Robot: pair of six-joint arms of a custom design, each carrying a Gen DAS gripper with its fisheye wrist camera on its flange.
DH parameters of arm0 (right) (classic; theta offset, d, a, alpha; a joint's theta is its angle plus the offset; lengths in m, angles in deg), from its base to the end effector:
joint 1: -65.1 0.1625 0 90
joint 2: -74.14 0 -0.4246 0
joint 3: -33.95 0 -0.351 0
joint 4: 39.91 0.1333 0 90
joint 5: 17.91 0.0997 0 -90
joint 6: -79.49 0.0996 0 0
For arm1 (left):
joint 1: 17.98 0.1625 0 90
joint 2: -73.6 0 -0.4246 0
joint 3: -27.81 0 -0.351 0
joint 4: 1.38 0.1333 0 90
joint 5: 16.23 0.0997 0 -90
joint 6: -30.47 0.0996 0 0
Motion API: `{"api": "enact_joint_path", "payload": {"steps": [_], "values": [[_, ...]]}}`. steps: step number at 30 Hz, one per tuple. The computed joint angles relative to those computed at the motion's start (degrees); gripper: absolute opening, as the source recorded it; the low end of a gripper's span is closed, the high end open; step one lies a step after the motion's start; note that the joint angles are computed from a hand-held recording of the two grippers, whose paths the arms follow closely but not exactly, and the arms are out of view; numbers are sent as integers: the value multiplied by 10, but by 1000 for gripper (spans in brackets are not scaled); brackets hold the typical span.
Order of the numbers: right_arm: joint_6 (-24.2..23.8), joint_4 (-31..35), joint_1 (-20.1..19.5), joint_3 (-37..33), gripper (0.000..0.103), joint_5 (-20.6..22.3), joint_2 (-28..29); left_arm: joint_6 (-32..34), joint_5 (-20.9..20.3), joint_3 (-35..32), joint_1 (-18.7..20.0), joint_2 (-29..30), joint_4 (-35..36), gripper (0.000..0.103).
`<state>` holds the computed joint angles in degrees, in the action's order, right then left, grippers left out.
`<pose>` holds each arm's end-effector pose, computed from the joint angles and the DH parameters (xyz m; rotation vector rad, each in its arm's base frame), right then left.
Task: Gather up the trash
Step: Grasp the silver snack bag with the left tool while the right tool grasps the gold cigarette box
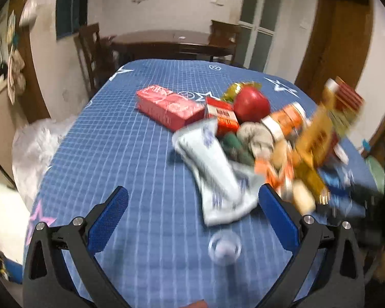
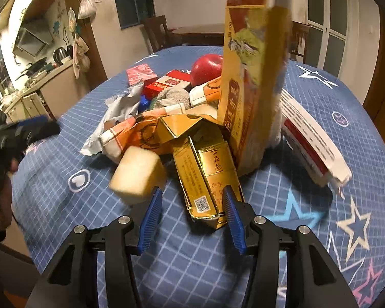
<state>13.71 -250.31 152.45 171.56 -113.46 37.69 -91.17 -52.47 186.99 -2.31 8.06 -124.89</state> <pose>0.1050 -0.4057 0.0097 1.4750 -2.4456 0.3225 -0.0888 -0.2468 0.0829 -0.2601 2.0299 -1.1436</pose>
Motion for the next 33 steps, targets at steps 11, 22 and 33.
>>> {"api": "enact_joint_path", "payload": {"steps": [11,22,33], "values": [[-26,-73,6,3,48,-1,37,168,56,-84,186,78,-107,68],[-44,-41,-36,49,19,71,-13,120,54,-68,130,98,-58,33],[-96,-149,-105,167,19,221,-48,-136,-26,-35,-101,101,85,31]]}}
